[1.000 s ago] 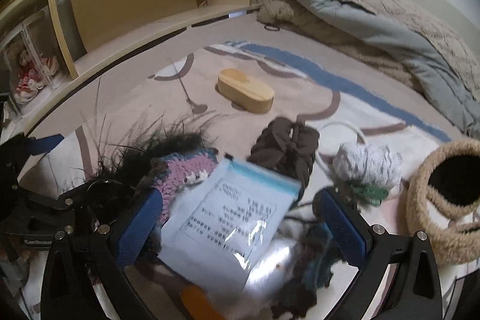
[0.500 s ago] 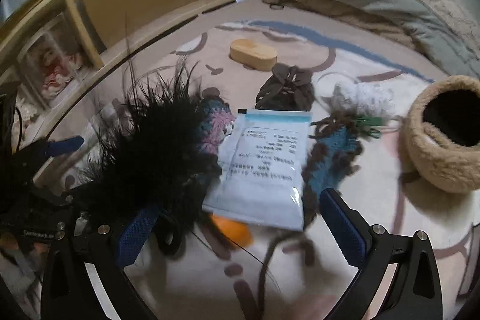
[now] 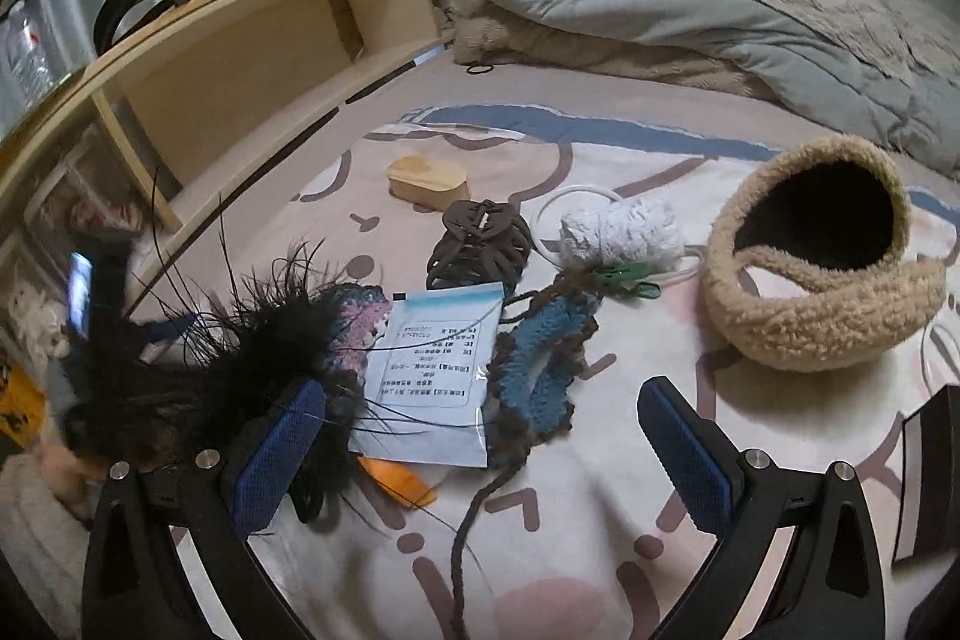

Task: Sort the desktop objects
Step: 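Hold the feather boa in the left tool while the right tool reaches toward the crochet strip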

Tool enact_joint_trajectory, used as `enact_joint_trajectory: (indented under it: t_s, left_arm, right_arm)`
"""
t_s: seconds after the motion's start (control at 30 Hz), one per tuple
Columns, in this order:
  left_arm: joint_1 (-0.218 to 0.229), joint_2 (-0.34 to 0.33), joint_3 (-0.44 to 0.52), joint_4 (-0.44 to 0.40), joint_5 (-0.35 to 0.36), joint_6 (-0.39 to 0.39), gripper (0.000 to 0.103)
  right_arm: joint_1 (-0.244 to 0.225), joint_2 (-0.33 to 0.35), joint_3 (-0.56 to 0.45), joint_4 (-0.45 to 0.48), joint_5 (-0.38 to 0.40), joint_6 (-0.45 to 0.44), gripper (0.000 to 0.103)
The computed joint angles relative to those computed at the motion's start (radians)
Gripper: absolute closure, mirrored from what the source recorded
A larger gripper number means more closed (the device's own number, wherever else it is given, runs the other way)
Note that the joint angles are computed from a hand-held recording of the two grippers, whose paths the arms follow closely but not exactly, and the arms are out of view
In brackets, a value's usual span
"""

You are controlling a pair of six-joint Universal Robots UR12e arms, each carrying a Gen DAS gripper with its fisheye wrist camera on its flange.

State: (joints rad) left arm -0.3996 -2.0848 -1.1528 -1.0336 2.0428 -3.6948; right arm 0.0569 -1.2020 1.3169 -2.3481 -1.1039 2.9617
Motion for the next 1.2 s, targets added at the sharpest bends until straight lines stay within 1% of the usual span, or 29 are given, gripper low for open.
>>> enact_joint_trajectory:
  t_s: [0.03, 0.07, 0.1, 0.13, 0.2, 0.27, 0.3, 0.33, 0.4, 0.47, 0.5, 0.53, 0.57, 0.6, 0.63, 0.73, 0.8, 0.87, 0.9, 0.97, 1.1, 1.2]
  left_arm:
    - [-0.004, 0.0, -0.006, 0.015, 0.007, 0.017, 0.0]
    - [-0.007, 0.005, -0.017, 0.042, -0.004, 0.035, 0.0]
    - [-0.007, 0.015, -0.03, 0.073, -0.043, 0.066, 0.0]
    - [-0.009, 0.018, -0.034, 0.084, -0.055, 0.083, 0.0]
    - [-0.023, 0.019, -0.039, 0.1, -0.066, 0.14, 0.0]
    - [-0.033, 0.018, -0.038, 0.101, -0.071, 0.171, 0.0]
    - [-0.036, 0.02, -0.04, 0.106, -0.093, 0.184, 0.0]
    - [-0.038, 0.024, -0.046, 0.115, -0.139, 0.2, 0.001]
    - [-0.043, 0.027, -0.049, 0.12, -0.199, 0.219, 0.001]
    - [-0.053, 0.027, -0.052, 0.138, -0.217, 0.231, 0.001]
    - [-0.056, 0.031, -0.058, 0.158, -0.245, 0.233, 0.001]
    - [-0.055, 0.04, -0.07, 0.181, -0.293, 0.228, 0.0]
    - [-0.053, 0.046, -0.079, 0.204, -0.36, 0.222, 0.0]
    - [-0.055, 0.041, -0.071, 0.206, -0.384, 0.225, 0.0]
    - [-0.063, 0.038, -0.066, 0.207, -0.389, 0.236, 0.0]
    - [-0.093, 0.022, -0.042, 0.182, -0.37, 0.287, 0.0]
    - [-0.109, 0.013, -0.028, 0.154, -0.36, 0.31, 0.0]
    - [-0.121, 0.014, -0.035, 0.146, -0.344, 0.326, 0.0]
    - [-0.125, 0.019, -0.045, 0.155, -0.34, 0.324, 0.0]
    - [-0.124, 0.031, -0.063, 0.16, -0.354, 0.3, 0.0]
    - [-0.126, 0.053, -0.093, 0.165, -0.344, 0.249, 0.0]
    - [-0.126, 0.077, -0.123, 0.193, -0.337, 0.195, 0.0]
  right_arm:
    - [-0.001, -0.002, 0.003, 0.0, 0.0, 0.002, 0.0]
    - [-0.003, -0.005, 0.009, -0.002, 0.0, 0.004, 0.0]
    - [-0.005, -0.007, 0.013, -0.002, 0.0, 0.007, 0.0]
    - [-0.007, -0.009, 0.018, 0.001, 0.002, 0.014, 0.0]
    - [-0.015, -0.019, 0.032, 0.013, 0.017, 0.036, 0.0]
    - [-0.022, -0.032, 0.051, 0.013, 0.025, 0.055, 0.0]
    - [-0.025, -0.038, 0.059, 0.011, 0.025, 0.062, 0.0]
    - [-0.029, -0.044, 0.067, 0.009, 0.025, 0.069, 0.0]
    - [-0.041, -0.061, 0.088, -0.003, 0.024, 0.095, 0.0]
    - [-0.053, -0.077, 0.106, -0.008, 0.018, 0.111, 0.0]
    - [-0.058, -0.084, 0.114, -0.01, 0.017, 0.117, 0.0]
    - [-0.063, -0.091, 0.122, -0.015, 0.015, 0.123, 0.0]
    - [-0.07, -0.103, 0.136, -0.024, 0.012, 0.132, 0.0]
    - [-0.075, -0.112, 0.148, -0.03, 0.008, 0.14, 0.0]
    - [-0.08, -0.122, 0.16, -0.034, 0.004, 0.146, 0.0]
    - [-0.095, -0.144, 0.189, -0.039, -0.002, 0.162, 0.0]
    - [-0.099, -0.159, 0.206, -0.022, -0.015, 0.159, 0.0]
    - [-0.098, -0.17, 0.221, -0.004, -0.031, 0.153, 0.0]
    - [-0.096, -0.175, 0.228, 0.019, -0.034, 0.147, 0.0]
    - [-0.094, -0.183, 0.241, 0.054, -0.027, 0.13, 0.0]
    - [-0.085, -0.198, 0.269, 0.062, -0.053, 0.096, 0.0]
    - [-0.083, -0.205, 0.284, 0.047, -0.082, 0.084, 0.0]
